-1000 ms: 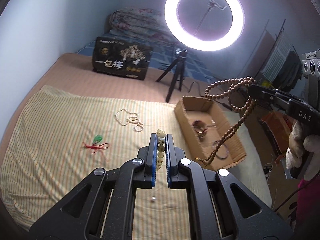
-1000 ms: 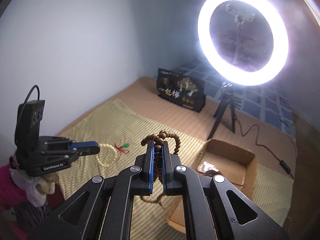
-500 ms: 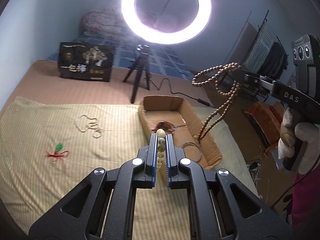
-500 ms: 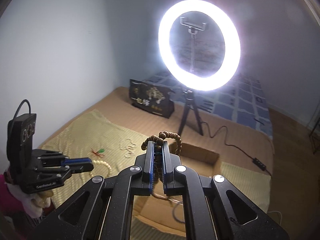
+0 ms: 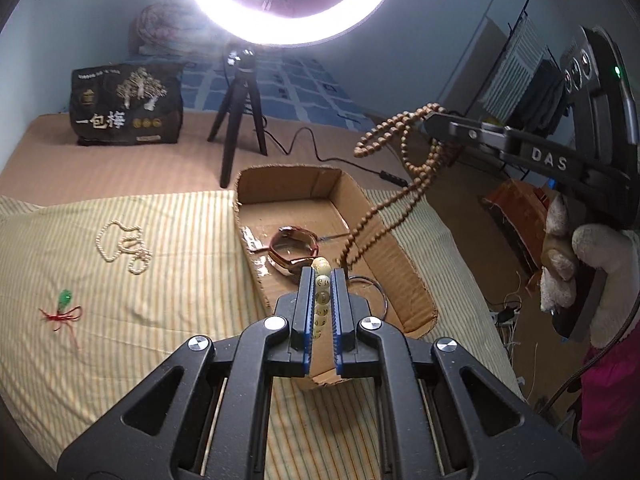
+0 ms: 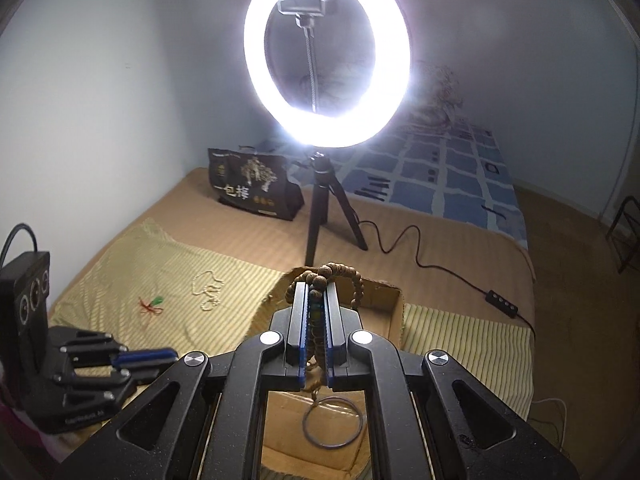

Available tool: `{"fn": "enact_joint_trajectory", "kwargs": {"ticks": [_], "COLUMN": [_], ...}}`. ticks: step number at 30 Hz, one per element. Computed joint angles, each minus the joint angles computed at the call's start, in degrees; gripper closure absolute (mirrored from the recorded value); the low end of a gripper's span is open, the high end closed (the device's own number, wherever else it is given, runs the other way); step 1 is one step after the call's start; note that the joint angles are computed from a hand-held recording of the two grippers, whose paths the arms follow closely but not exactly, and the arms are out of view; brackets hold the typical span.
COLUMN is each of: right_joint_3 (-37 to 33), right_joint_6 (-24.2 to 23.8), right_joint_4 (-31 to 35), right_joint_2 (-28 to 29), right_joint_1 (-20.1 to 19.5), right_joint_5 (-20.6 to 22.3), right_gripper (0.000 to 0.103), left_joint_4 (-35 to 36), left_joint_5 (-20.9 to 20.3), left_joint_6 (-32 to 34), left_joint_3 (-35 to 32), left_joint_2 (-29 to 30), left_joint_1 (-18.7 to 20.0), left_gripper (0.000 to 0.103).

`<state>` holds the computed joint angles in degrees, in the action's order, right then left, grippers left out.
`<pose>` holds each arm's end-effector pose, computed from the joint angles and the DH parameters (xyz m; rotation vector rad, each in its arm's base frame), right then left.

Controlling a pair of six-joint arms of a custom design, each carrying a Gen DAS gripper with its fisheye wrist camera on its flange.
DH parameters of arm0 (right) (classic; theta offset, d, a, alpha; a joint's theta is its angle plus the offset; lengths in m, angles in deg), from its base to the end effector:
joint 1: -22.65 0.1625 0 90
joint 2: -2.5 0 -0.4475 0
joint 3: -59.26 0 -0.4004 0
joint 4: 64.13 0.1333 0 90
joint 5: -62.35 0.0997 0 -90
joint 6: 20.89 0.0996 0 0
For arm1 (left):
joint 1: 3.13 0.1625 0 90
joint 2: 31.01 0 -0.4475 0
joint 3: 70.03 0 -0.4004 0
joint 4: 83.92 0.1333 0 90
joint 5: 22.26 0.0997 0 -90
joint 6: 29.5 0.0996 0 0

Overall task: Organize jewelry
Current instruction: 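Carry both bead strands into the cardboard box and open both tools, then withdraw both tools from the box toward the remaining jewelry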

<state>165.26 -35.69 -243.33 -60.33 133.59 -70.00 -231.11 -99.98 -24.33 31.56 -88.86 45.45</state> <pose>0.2829 -0.5540 0.3073 0.3402 -2.2693 1.0074 -0.3122 -0.5874 0.1931 1.1439 2.7524 -0.4337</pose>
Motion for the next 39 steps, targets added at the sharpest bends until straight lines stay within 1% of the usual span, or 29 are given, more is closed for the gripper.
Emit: {"fn": "enact_joint_trajectory", "kwargs": {"ticks": [6,12,21,27,32,33,34,35,36,37,39], "right_joint_3": [-0.69,-0.33,0.45,0.69,0.54,0.41,0.2,-0.05,-0.1,-0.11,-0.05], "right_joint_6": [0.75,2.8,5.34,6.37,6.24,6.29,6.31,6.36,6.27,6.07,5.3], "right_joint_4": [0.7,1.51,2.67,3.62,4.02,4.32,4.5,4.52,4.21,3.48,1.41], "right_joint_2": [0.88,1.11,1.76,2.08,2.45,2.54,2.75,3.03,3.21,3.41,3.85], "right_joint_1": [-2.22,-4.87,-8.19,-9.46,-9.41,-9.31,-9.1,-8.86,-8.7,-8.44,-7.92], "right_joint_5": [0.28,2.04,3.44,4.49,4.19,3.94,3.21,2.31,1.68,0.91,-0.39], "right_gripper": [0.098,0.098,0.098,0.098,0.097,0.092,0.079,0.069,0.049,0.036,0.032], "left_joint_4": [0.52,1.01,2.17,2.76,1.95,1.78,1.7,1.46,1.26,1.17,1.32], "left_joint_5": [0.35,0.73,1.49,1.31,1.12,1.44,2.01,2.28,2.19,2.2,2.69], "left_joint_6": [0.49,0.38,0.5,0.41,1.13,1.46,1.63,1.72,1.76,1.76,1.71], "left_joint_3": [-0.74,-1.08,-1.86,-2.16,-1.64,-1.5,-1.34,-1.13,-0.97,-0.85,-0.8], "left_joint_2": [2.39,4.18,6.48,6.91,6.69,6.64,6.58,6.53,6.43,6.31,6.23], "left_joint_1": [0.02,0.2,0.6,0.77,0.53,0.41,0.25,0.19,0.23,0.25,0.2], "left_gripper": [0.098,0.098,0.098,0.098,0.097,0.096,0.092,0.077,0.068,0.067,0.067]}}
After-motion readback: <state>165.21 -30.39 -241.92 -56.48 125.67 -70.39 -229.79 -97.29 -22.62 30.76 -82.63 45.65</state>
